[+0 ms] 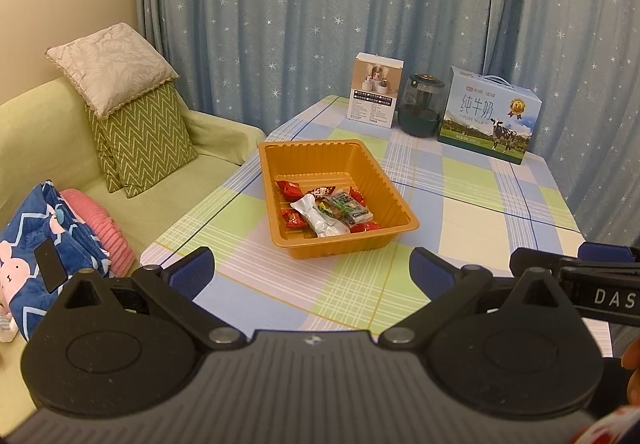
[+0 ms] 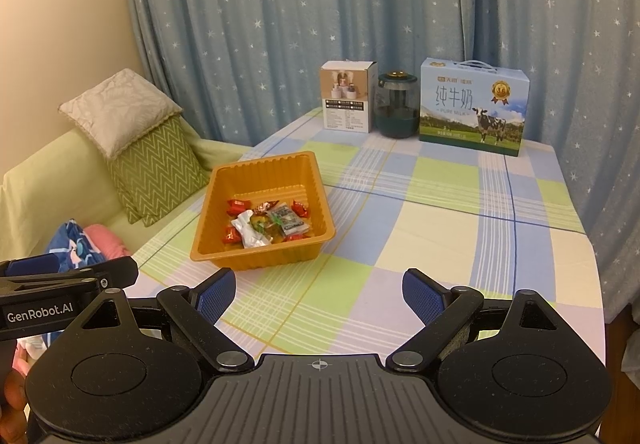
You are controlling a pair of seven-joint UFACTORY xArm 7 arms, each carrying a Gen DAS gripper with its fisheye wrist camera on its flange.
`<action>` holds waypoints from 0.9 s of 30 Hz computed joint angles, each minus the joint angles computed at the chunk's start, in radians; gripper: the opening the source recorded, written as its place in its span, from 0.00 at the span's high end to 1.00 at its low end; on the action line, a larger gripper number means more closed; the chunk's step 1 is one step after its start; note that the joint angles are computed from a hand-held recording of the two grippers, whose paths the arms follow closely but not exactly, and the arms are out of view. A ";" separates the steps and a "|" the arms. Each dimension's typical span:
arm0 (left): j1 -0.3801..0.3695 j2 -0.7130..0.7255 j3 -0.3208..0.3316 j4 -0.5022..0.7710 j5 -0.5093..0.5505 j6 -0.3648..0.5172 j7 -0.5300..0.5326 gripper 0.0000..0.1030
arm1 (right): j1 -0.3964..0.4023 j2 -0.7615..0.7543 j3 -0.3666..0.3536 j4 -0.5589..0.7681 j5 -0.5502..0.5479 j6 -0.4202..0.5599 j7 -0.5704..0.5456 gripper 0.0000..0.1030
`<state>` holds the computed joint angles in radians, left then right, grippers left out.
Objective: Organize snacks
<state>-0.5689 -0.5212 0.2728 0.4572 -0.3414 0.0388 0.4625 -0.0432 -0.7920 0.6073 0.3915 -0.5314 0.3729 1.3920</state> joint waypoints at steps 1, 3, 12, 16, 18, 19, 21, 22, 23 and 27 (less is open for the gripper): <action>-0.001 0.000 0.001 0.000 0.000 0.000 0.000 0.00 | 0.003 -0.001 -0.002 -0.002 0.000 0.000 -0.002 0.13; 0.002 0.001 -0.002 0.000 0.003 -0.001 -0.001 0.00 | 0.004 0.000 -0.003 0.000 0.000 0.002 -0.003 0.13; 0.000 0.003 0.004 0.007 0.002 0.003 0.002 0.00 | 0.000 0.004 -0.002 0.005 -0.005 0.001 -0.001 0.13; 0.000 0.002 0.002 0.005 0.000 0.002 0.002 0.00 | -0.003 0.011 -0.003 0.014 -0.007 0.001 -0.004 0.13; 0.000 0.002 0.002 0.005 0.000 0.001 0.003 0.00 | -0.006 0.013 -0.001 0.018 -0.009 0.002 -0.002 0.13; -0.001 0.002 0.003 0.006 0.000 0.002 0.003 0.00 | -0.011 0.019 0.001 0.024 -0.011 0.000 -0.002 0.13; 0.001 0.002 0.001 0.004 0.000 0.001 0.002 0.00 | -0.008 0.017 0.000 0.021 -0.012 0.002 -0.001 0.13; 0.002 0.003 0.000 0.005 0.000 0.002 0.001 0.00 | -0.006 0.017 -0.001 0.020 -0.011 0.002 -0.001 0.13; 0.003 0.003 -0.001 0.006 0.000 0.003 0.000 0.00 | -0.007 0.018 -0.002 0.022 -0.011 0.002 -0.001 0.13; 0.001 0.002 -0.001 0.004 0.000 0.000 0.000 0.00 | -0.006 0.019 -0.002 0.023 -0.014 0.003 -0.001 0.13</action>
